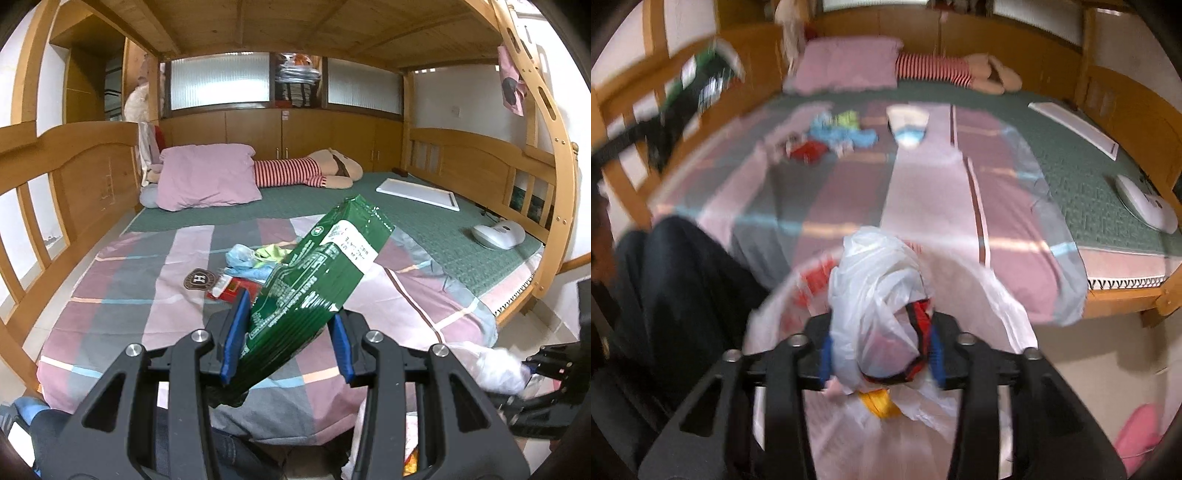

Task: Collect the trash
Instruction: 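Drop the green packet from the left tool into the white bag while the right tool drops the plastic bag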

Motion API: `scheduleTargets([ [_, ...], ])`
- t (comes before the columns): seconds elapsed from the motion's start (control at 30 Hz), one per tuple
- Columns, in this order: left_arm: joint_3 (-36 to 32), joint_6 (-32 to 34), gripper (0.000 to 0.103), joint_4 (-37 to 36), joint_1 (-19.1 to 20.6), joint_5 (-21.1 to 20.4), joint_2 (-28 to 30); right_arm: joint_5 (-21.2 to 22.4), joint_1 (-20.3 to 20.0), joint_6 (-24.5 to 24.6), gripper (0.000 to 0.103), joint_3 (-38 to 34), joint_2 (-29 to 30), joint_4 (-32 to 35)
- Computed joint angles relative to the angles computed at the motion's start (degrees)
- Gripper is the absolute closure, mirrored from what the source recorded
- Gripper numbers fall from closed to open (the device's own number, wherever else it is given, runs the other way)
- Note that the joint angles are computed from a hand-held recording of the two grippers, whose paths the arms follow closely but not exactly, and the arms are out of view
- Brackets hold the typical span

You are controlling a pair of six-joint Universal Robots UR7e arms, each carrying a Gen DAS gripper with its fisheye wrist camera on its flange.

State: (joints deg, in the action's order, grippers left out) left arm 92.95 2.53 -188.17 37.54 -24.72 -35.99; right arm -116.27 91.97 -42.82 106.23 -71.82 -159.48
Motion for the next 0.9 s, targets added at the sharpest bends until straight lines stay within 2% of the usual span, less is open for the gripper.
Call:
scheduleTargets([
  [0.07,0.2,-1.0,0.061,1.2,0.2,-0.8,-0.2,-0.6,-0.2,-1.0,0.036,0.7,-0.3,-1.3],
  [0.13,0.3,-1.7,0.061,2.4,0.5,-1.6,-0.3,0.8,-0.8,-0.5,0.032,1.0,-1.2,-1.8],
  [0.23,0.3,-2.5,0.061,3.8,0.7,-2.8,-0.3,3.7,-1.4,1.9,0.031,0.1,-2.2,-2.0],
  [0.3,0.6,-3.4,0.061,5.2,0.8,-4.3,-0.5,4.7,-1.7,3.7,0.031,0.1,-2.8,-5.5],
  [0.4,1.0,-5.9,0.061,12.1,2.1,-12.9,-1.8,6.6,-2.4,7.2,0.025,0.2,-3.6,-9.3],
  [0.43,0.8,-5.7,0.061,13.6,2.3,-14.7,-1.7,8.1,-2.9,9.1,0.025,0.1,-4.2,-10.1],
  [0.57,-0.1,-3.6,0.059,22.2,4.1,-28.1,-1.2,11.2,-4.3,13.4,0.025,-0.2,-5.3,-11.3],
  [0.6,-0.6,-3.0,0.056,23.8,4.4,-30.7,-0.9,11.5,-4.5,14.2,0.025,-0.3,-5.5,-11.7],
  [0.63,-1.2,-2.0,0.046,26.0,4.7,-33.6,-0.3,11.6,-4.7,14.6,0.025,-0.5,-5.5,-11.6],
  [0.67,-1.5,-1.3,0.039,26.9,4.7,-34.7,0.2,11.6,-4.9,15.2,0.025,-0.7,-5.5,-11.4],
  [0.7,-1.6,-0.7,0.022,27.6,4.6,-35.1,0.6,11.6,-5.1,15.5,0.025,-0.7,-5.5,-11.4],
  [0.73,-1.6,0.0,0.013,27.4,4.4,-34.8,1.1,11.5,-5.2,15.8,0.023,-0.8,-5.4,-11.4],
  [0.9,-2.0,0.0,0.009,26.1,4.9,-31.5,2.2,11.2,-5.9,17.5,0.023,-1.4,-4.1,-9.7],
])
